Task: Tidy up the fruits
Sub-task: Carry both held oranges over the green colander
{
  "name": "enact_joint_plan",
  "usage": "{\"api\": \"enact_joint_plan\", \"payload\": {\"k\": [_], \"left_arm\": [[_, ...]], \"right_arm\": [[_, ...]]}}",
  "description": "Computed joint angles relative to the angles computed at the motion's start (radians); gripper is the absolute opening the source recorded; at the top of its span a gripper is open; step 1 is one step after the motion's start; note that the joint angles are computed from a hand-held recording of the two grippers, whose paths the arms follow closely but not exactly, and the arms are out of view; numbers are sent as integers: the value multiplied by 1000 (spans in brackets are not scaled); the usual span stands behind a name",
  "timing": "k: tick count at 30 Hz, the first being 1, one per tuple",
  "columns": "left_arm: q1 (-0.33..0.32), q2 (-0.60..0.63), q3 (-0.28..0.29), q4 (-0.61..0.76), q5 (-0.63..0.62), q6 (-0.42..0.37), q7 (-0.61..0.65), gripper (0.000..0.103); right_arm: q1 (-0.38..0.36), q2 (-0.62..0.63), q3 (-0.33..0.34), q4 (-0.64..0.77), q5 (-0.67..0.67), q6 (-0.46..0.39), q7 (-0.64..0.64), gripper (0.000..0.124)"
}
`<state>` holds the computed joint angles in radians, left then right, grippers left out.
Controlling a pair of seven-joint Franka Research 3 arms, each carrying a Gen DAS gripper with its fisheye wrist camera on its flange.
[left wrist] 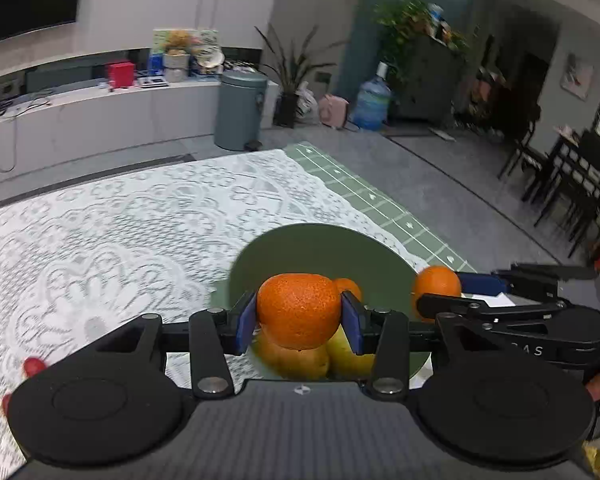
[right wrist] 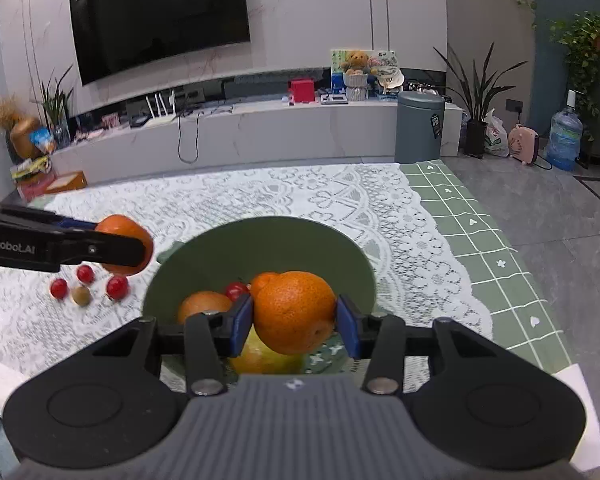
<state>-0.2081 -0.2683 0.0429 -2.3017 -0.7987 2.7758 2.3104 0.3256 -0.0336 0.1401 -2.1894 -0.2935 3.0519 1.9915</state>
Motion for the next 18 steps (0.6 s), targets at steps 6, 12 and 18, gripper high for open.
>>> {"api": "enact_joint_plan", "payload": {"k": [6,12,18], "left_arm": [[12,82,-33,71,38,-53,-5,50],[69,162,-89,145,94,-102,-83,50],[110,213,-131,190,197,-102,-185,50]], "right_arm": [[23,59,-24,90,194,-121,-304,43],[35,133,-39,189,263,-221,-476,43],[60,192,-56,278,237,-299,-563,43]]}}
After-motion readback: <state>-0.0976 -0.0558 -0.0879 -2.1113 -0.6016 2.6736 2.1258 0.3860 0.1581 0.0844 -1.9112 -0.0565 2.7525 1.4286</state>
